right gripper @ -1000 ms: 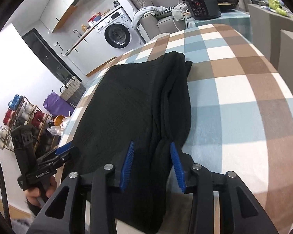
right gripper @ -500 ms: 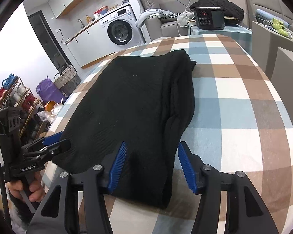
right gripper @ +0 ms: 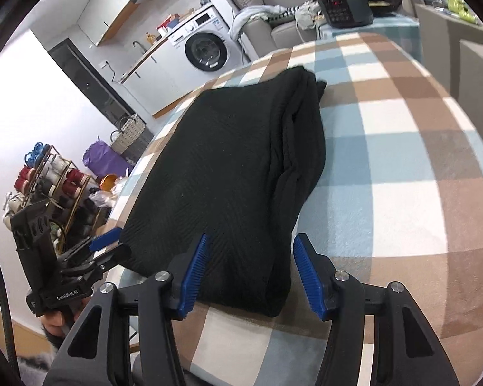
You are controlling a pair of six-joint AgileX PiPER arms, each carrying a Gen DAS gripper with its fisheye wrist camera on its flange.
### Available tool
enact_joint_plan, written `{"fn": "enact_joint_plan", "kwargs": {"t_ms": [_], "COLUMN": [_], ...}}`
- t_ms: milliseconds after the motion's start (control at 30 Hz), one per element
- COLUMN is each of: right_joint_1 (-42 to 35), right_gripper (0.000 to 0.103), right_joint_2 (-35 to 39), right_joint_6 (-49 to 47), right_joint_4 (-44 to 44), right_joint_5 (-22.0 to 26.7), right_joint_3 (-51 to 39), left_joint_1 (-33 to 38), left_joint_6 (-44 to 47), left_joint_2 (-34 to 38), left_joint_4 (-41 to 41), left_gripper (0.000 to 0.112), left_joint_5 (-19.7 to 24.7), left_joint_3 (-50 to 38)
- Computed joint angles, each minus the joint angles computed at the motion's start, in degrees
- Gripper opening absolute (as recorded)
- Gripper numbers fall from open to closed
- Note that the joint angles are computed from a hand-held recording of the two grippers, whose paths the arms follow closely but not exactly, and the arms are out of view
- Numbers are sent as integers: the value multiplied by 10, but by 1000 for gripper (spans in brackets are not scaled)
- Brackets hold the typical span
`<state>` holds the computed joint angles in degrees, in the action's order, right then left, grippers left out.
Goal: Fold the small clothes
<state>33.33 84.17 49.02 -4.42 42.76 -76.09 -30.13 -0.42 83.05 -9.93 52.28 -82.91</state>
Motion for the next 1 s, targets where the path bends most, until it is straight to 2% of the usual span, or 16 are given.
{"fn": "enact_joint_plan", "kwargs": {"t_ms": [33,100,133,200,300,367,400,433,500,600,667,733,767,800,1000], "right_joint_1": [-2,0,2,13,50,72,78,78,65,34,18,10,9,6,-7], "right_gripper": [56,36,34,21,18,18,18,18,18,19,21,32,42,45,45], "right_joint_2": [2,6,6,0,-9,0,12,32,50,18,3,0,-2,-5,4], "right_joint_6": [-1,22,32,64,146,199,210,201,189,187,165,149,156,166,142], "right_joint_4": [1,-16,-24,-58,-173,-244,-260,-258,-230,-180,-146,-128,-132,-135,-92], "right_joint_5": [-3,-19,-24,-53,-65,-36,-7,27,49,-19,-37,-36,-36,-40,-69], "right_joint_3": [2,11,15,28,21,0,-17,-36,-40,13,25,25,29,36,43], "left_joint_1": [-4,-10,-12,-11,-1,0,-2,-4,-7,-14,-18,-24,-25,-27,-18], "left_joint_6": [-2,-9,-13,-12,5,11,8,7,6,3,2,-1,-2,-2,-4], "left_joint_2": [1,4,4,4,3,0,0,0,2,2,0,2,2,4,12], "left_joint_4": [6,14,19,16,-6,-9,-3,0,1,6,7,13,15,17,13], "left_gripper": [80,81,81,81,81,81,81,81,81,81,81,81,81,81,81], "left_joint_5": [-1,-1,-3,-5,-6,-9,-10,-11,-9,-10,-11,-12,-13,-13,-13], "left_joint_3": [0,-1,1,1,0,1,1,2,2,2,4,6,7,8,8]}}
